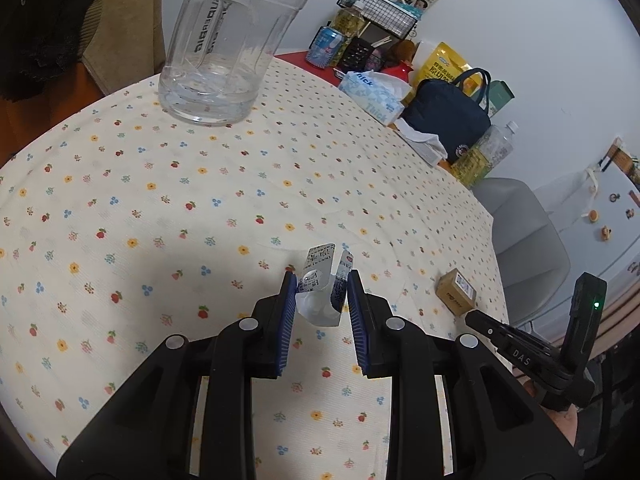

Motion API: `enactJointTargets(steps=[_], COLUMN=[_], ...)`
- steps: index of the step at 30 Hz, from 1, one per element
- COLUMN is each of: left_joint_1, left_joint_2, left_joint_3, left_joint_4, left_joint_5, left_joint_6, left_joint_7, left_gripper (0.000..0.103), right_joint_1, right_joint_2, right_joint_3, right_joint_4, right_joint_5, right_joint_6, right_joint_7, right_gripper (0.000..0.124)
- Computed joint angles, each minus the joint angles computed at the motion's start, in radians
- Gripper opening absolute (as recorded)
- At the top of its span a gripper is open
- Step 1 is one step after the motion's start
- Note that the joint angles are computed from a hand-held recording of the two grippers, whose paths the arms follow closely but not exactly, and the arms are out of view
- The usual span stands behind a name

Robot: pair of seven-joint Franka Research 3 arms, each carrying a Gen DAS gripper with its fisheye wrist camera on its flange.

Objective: Collect trash
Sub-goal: 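Close the right tool on the small brown cardboard box while the left holds the wrapper, then carry the wrapper and cardboard box in both tools over the trash bin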

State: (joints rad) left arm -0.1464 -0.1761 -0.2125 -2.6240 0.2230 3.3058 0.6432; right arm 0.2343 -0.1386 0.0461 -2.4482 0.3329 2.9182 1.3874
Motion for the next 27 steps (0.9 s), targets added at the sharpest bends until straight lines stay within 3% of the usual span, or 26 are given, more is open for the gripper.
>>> enactJointTargets(steps=[3,4,5,6,7,10,14,18,19,20,24,27], left_joint_1=[0.006,0.012,0.022,0.040,0.053,0.103,0.117,0.117,0.112,0.112,0.078,0.076], left_joint_2=[0.002,0.003,0.003,0.002,0.001,-0.005,-0.018,-0.033,-0.037,-0.039,-0.040,-0.037], left_joint_3=[-0.012,-0.020,-0.031,-0.048,-0.060,-0.103,-0.104,-0.091,-0.082,-0.081,-0.043,-0.052], left_joint_4=[0.004,0.006,0.007,0.007,0.007,0.003,-0.010,-0.024,-0.028,-0.031,-0.037,-0.030], left_joint_5=[0.000,-0.001,-0.002,-0.005,-0.006,-0.013,-0.016,-0.013,-0.012,-0.010,-0.005,-0.003], left_joint_6=[0.000,0.001,0.001,-0.001,-0.002,-0.002,-0.007,-0.011,-0.012,-0.011,-0.004,0.003], left_joint_7=[0.000,-0.001,-0.001,0.000,0.000,-0.003,-0.009,-0.015,-0.017,-0.018,-0.020,-0.016], left_gripper=[0.026,0.026,0.026,0.026,0.026,0.026,0.026,0.026,0.026,0.026,0.026,0.026], right_joint_1=[-0.003,-0.003,-0.001,0.001,-0.010,-0.008,-0.038,-0.037,-0.028,-0.019,-0.004,0.001], right_joint_2=[-0.014,-0.015,-0.018,-0.022,-0.022,0.002,0.061,0.131,0.137,0.145,0.105,0.053], right_joint_3=[-0.004,-0.005,-0.006,-0.005,0.007,0.011,0.046,0.043,0.036,0.031,0.016,0.012], right_joint_4=[-0.005,-0.002,-0.002,-0.008,-0.010,0.026,0.075,0.123,0.126,0.135,0.086,0.039], right_joint_5=[-0.003,-0.003,0.003,0.006,-0.022,-0.044,-0.196,-0.382,-0.384,-0.373,-0.371,-0.298], right_joint_6=[-0.002,-0.004,0.006,0.034,0.060,0.038,0.040,0.027,0.022,-0.006,0.013,0.028], right_joint_7=[-0.003,-0.007,-0.013,-0.017,-0.003,-0.002,0.111,0.246,0.248,0.240,0.250,0.190], right_gripper=[0.013,0.037,0.069,0.076,0.078,0.078,0.092,0.088,0.067,0.038,0.037,0.037])
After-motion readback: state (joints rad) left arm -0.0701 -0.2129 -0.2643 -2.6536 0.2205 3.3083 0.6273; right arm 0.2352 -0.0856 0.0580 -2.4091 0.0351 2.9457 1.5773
